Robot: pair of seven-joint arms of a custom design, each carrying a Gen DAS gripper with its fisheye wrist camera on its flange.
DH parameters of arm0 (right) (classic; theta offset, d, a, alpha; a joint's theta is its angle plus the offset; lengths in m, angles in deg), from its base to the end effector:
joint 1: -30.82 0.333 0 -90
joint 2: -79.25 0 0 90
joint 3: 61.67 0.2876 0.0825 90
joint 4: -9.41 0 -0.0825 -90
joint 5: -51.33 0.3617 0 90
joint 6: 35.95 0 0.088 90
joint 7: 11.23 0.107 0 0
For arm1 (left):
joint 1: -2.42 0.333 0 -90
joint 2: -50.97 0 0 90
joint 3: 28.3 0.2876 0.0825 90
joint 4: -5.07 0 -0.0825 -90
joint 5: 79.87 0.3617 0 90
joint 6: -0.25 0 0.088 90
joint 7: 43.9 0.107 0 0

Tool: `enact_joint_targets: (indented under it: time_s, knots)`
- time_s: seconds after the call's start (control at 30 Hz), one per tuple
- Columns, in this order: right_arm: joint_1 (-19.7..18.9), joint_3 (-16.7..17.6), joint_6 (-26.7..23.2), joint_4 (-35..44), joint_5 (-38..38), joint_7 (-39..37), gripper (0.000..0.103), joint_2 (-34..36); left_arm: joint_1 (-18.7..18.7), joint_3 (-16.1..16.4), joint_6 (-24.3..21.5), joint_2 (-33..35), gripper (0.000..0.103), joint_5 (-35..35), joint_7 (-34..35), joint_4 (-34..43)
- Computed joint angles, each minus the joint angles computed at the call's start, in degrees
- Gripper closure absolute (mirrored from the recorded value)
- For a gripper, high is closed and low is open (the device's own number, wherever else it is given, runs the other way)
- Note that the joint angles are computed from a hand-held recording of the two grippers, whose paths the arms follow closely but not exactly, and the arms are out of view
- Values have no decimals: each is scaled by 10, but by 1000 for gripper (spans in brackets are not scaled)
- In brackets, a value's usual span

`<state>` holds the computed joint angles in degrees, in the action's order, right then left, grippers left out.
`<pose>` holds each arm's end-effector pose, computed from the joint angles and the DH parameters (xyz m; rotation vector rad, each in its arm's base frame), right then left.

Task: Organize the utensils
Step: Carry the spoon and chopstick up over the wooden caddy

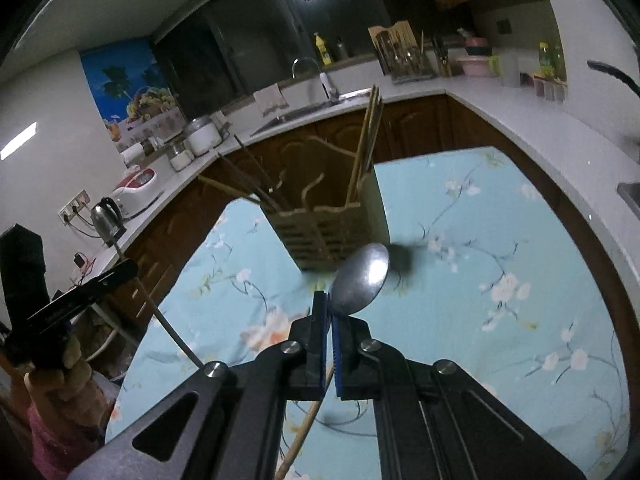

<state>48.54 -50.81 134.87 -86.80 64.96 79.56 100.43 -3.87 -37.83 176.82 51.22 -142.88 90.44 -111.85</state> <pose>0.6106 0.2923 0.4860 -1.7305 1.3835 -0.3519 0.5584 -0.0827 0.5102 -1.7001 1.6700 -1.2787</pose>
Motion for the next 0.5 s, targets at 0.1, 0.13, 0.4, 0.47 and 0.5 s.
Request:
enact_joint_targets:
  time_s: [0.1,0.13,0.4,0.47,0.5]
  knots:
    - [6,-9,-3,20,-12,6,101,7,1,-1,8,6,98,-2,2,12]
    - [7,-10,-3,23,-14,7,101,8,1,-2,12,8,98,8,-6,15]
    - [7,-19,-6,70,-30,10,101,30,9,-25,42,34,98,-40,47,72]
    - [9,-26,-8,89,-39,14,101,40,14,-37,58,48,98,-54,66,99]
    - [11,-29,-11,108,-44,17,101,49,18,-44,65,54,98,-62,78,112]
